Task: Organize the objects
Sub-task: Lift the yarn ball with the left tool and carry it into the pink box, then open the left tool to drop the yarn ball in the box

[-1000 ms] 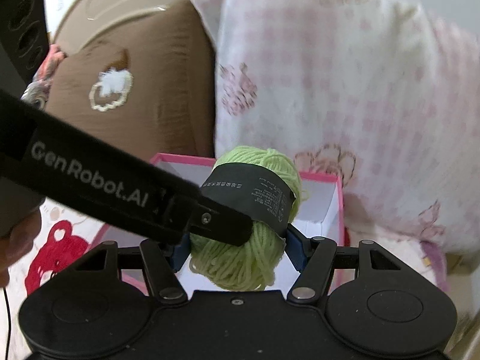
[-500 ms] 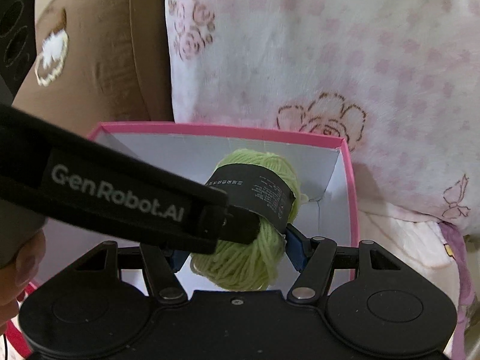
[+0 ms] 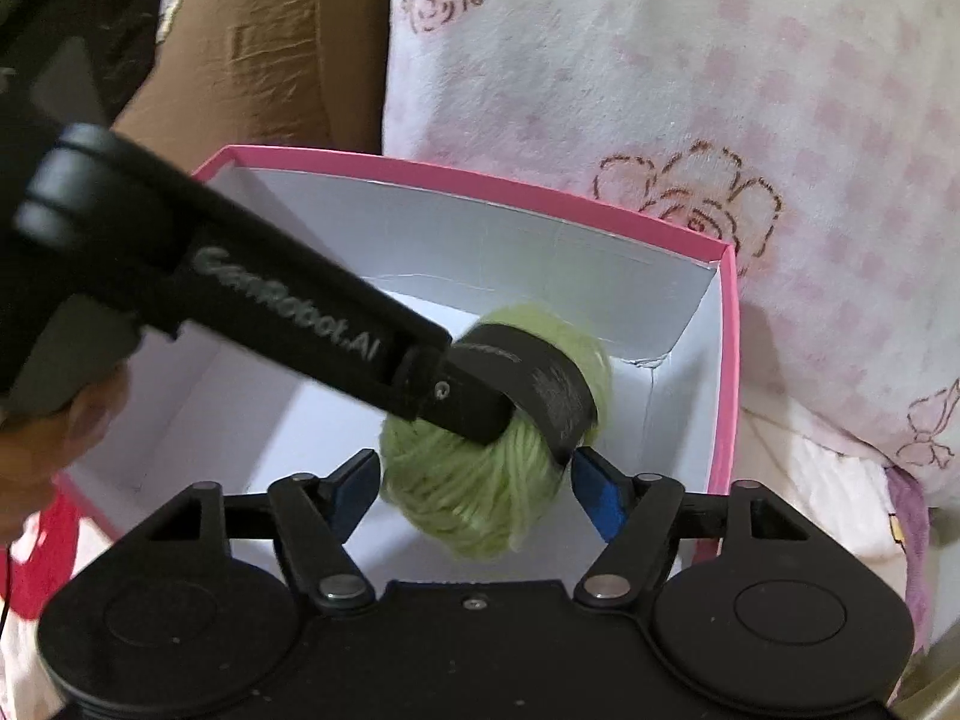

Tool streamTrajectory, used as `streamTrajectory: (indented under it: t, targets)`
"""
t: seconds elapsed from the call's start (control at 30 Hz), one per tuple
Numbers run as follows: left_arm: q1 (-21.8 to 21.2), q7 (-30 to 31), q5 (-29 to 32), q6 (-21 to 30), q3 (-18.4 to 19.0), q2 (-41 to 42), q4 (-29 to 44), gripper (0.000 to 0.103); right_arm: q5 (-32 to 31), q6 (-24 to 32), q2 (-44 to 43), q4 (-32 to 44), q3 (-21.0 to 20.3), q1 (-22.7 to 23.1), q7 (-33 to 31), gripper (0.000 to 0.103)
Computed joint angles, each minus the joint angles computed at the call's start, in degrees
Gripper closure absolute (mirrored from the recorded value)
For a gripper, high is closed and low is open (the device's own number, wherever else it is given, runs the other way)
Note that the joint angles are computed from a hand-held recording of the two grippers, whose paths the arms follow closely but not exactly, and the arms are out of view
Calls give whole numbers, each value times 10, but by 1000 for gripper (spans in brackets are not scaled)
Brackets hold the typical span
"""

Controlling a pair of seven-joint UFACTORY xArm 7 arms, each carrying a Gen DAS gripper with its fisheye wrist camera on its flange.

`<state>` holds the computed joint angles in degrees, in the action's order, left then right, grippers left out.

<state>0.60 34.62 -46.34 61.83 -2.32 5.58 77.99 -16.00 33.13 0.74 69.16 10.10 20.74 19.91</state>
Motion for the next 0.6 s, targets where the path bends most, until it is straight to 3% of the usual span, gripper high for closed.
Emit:
streamTrajectory:
  t: [0.03, 0.1, 0.2, 0.47, 0.6]
  targets:
    - [0, 0, -2, 4, 0, 1, 0, 56, -7, 0, -1, -3, 1, 1, -4, 29]
    - [-4, -3, 5, -6, -3, -1, -6, 56, -52, 14, 2, 0, 4, 5, 13, 43]
    - [-10, -5, 9, -21, -5, -7, -15, 56, -107, 16, 3, -4, 2, 9, 60, 54]
    - [-18, -26, -14, -45, -7, -9, -18, 58, -215, 21, 0, -10, 4, 14, 215, 62]
    - [-26, -41, -12, -58, -11, -6, -21, 59, -234, 32, -19, -31, 6, 11, 226, 62]
